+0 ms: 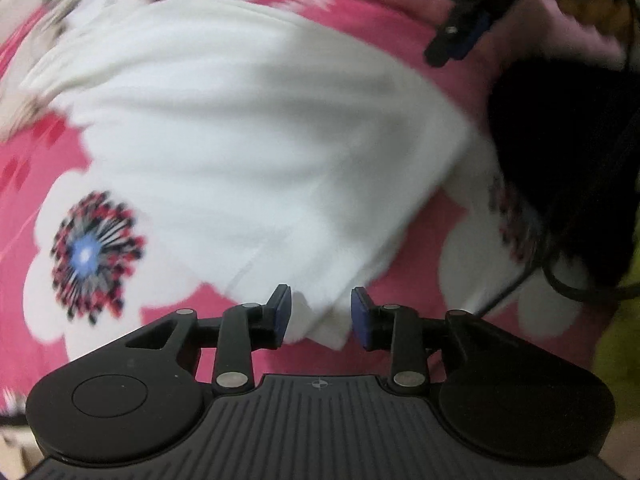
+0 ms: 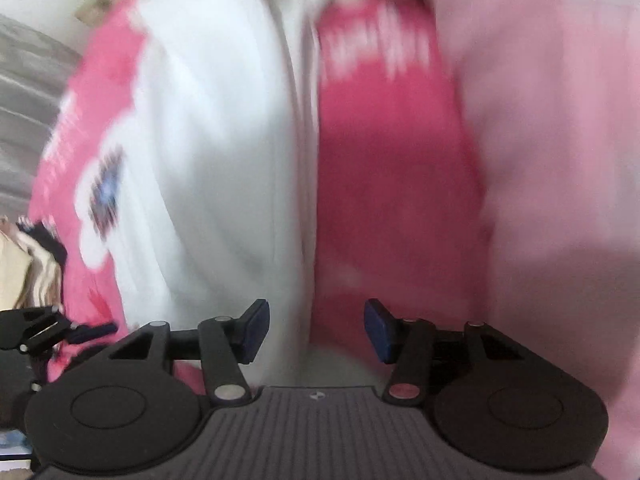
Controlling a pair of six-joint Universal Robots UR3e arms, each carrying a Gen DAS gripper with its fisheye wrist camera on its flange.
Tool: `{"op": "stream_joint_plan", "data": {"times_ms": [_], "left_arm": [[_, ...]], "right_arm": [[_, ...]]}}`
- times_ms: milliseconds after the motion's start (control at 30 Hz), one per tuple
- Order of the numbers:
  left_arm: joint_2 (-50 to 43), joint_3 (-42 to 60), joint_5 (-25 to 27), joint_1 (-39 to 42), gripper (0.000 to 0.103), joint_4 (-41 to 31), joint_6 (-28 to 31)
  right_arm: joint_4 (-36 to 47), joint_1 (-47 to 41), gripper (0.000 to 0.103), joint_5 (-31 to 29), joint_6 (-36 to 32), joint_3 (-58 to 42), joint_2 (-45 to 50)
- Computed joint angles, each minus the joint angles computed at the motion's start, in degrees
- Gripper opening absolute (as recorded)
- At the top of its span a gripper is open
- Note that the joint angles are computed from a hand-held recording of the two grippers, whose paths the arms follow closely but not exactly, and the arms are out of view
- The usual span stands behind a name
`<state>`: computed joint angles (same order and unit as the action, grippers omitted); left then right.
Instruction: Fold clothes
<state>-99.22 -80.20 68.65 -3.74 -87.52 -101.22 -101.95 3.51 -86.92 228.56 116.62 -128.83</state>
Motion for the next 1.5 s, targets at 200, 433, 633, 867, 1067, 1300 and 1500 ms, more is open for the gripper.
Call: {"op": "stream_joint_plan", "data": {"times_ms": [200,433,633,867,1067,1300,1500], "left_arm": [[-6.2,-2.3,0.0,-6.0,0.034,12.2,-18.6],[-3.9,-12.7,3.3,-8.1,0.034,24.2,-20.2],[-5.8,-10.2,2.5,-7.5,0.035,21.4,-21.0],[-6.7,-8.6,2.3,-7.3,0.035,19.6,-20.8],[-7.2,-7.8,2.6,-7.7,0.036,19.5,-21.1],[-7.3,-8.0,2.7,-7.9,0.036,20.1,-21.6],[-5.5,-11.7,1.7,-7.4,0.038,22.6,-23.1]], "right_arm": [[-27.6,-7.5,0.053,-6.4,-9.7,5.1,8.6],[-57.5,-18.5,0.038,1.8,-14.2,6.5,34.3],[-76.7,-20.5,0.004,3.9,-11.1,11.5,40.4],[-90.9,-19.0,0.005,-5.7,-7.2,20.3,45.9],[-78.8,-12.1,0.030,-17.1,-9.3,16.4,40.2],[-79.2,-3.5,0.030,-28.0,-23.9,9.0,42.7],[-75.7,-7.8,0.041,-13.1,-37.4,-13.3,55.1]]}}
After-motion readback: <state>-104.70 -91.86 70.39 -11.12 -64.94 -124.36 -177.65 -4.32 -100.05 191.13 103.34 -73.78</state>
